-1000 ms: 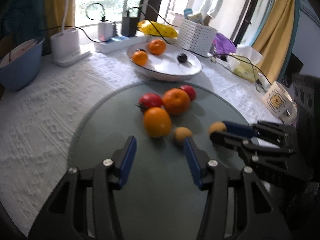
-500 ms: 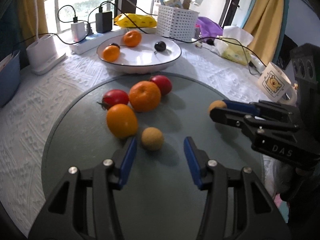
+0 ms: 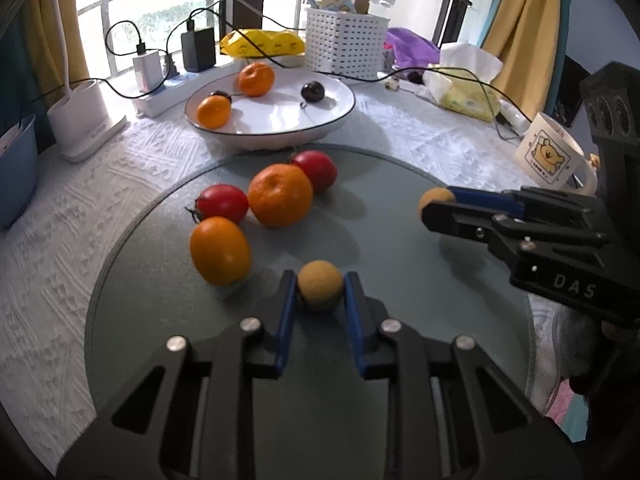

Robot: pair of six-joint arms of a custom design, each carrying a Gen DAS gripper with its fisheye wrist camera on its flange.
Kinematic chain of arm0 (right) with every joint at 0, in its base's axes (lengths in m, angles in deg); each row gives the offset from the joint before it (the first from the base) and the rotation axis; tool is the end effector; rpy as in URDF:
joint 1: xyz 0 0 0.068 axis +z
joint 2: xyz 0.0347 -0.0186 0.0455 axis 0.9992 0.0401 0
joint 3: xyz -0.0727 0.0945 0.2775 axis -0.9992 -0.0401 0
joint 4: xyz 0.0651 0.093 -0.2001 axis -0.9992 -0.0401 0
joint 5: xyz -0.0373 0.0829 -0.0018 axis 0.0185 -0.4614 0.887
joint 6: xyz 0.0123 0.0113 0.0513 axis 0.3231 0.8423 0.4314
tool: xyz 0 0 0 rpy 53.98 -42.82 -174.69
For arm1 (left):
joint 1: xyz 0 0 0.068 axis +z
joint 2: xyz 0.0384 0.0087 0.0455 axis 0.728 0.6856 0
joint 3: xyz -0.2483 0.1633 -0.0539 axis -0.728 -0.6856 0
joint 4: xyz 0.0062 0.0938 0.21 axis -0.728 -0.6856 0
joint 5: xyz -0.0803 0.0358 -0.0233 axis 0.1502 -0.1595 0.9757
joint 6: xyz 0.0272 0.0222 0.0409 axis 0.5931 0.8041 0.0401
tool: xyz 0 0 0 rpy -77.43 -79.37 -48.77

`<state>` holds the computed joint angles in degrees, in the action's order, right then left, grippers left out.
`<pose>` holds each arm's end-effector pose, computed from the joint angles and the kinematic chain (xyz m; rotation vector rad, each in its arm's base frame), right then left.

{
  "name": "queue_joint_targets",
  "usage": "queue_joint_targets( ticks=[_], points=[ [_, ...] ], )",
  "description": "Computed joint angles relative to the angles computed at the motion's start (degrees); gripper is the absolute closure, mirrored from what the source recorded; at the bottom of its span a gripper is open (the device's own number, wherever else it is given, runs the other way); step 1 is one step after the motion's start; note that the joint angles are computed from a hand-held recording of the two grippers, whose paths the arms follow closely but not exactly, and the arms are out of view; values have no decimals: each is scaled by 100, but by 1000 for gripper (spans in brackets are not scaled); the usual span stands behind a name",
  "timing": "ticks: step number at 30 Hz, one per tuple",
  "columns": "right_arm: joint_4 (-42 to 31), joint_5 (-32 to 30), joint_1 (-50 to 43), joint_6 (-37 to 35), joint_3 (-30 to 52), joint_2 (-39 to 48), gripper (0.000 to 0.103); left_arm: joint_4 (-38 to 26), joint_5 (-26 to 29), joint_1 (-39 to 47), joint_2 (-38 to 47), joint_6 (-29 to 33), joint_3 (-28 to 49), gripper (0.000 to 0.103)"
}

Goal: Organize fruits
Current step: 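Carry both kiwis toward the white plate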

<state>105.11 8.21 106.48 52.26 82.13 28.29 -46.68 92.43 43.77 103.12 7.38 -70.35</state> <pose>0.2304 0.0866 0.1315 -0.4846 2.3855 0.4215 0.1858 -0.0176 0.1193 0.2730 2.4630 -0.2647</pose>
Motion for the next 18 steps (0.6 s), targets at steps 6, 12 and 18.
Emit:
queue_joint_targets(
  ticks=[6, 12, 18],
  points=[
    [-106, 104, 99, 43, 55, -121, 73, -255, 178, 212, -346, 131, 29, 78],
    [-242, 223, 196, 77, 220, -177, 73, -604, 395, 508, -620, 320, 218, 78],
    [-491, 299, 208, 32, 546, -173, 73, -775, 583, 782, -628, 486, 463, 78]
  ],
)
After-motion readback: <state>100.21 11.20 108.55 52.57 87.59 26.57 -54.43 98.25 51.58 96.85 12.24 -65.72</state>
